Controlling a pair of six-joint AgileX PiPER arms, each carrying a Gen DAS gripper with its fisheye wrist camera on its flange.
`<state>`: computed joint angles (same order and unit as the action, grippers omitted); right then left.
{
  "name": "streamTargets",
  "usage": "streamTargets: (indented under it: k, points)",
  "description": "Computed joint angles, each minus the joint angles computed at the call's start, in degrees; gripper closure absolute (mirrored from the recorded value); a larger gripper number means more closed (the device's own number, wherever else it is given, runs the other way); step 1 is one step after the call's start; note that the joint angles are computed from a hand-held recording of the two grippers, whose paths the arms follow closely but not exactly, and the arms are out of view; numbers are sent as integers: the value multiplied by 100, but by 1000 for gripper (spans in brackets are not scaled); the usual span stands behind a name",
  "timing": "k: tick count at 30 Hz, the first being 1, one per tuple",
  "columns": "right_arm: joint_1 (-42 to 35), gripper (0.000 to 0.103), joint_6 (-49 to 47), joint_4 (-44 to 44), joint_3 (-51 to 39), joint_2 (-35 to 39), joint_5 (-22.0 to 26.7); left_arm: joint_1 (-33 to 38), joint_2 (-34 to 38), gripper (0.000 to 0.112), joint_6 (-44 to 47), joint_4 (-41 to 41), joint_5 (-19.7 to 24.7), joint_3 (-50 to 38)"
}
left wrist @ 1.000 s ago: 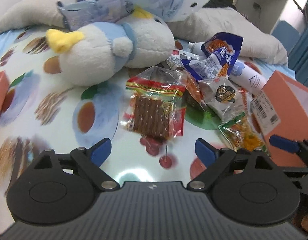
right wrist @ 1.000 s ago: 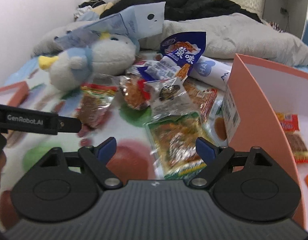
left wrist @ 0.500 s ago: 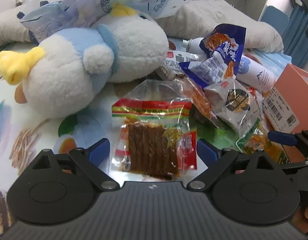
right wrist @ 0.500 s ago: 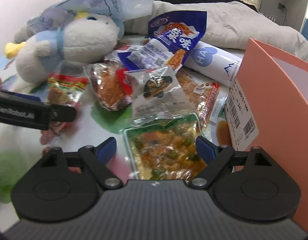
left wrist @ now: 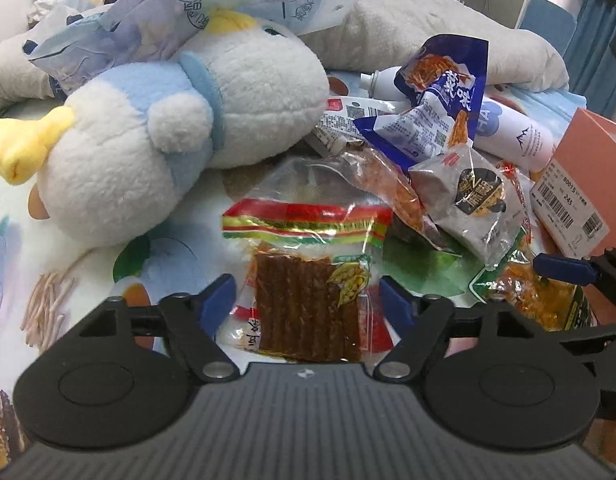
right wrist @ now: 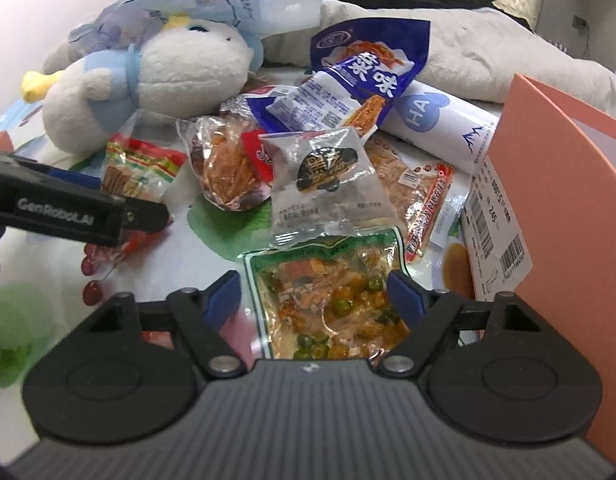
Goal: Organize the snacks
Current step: 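Grasp the red-green jerky packet with the left tool while the right tool grasps the pea snack packet, then lift both held packets and carry them over the pink box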
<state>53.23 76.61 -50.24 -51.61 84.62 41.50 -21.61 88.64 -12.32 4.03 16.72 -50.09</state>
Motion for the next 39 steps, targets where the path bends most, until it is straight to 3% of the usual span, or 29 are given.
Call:
streamTargets:
  k: [3,4,9,12,26,33,39]
  points:
    - [-32,32,-366,266,-95,-10,-32,20,-75,40,107,-151,39,42]
    - [-28,42,-466,331,-104,-35,-59,27,-90,41,157,-229,59,44]
    - [160,49,-649,474,-150,-76,6,3,-361,46,94,-314,154,233]
    - [322,58,-602,533,-133,-207,123,-64,-609,49,-119,-240,260,387]
    - [1277,64,60,859,187,-1092,858,-1232,-2036,50,-2974,1500,1207,973]
    - [1864,66,409,747,171,-1455,1460,-2088,-2678,50,-4120,2020,1957,1033]
    - [2427,66,848,656,103,-1812,2038,-3093,-3039,50,-5111,2582,2906,845]
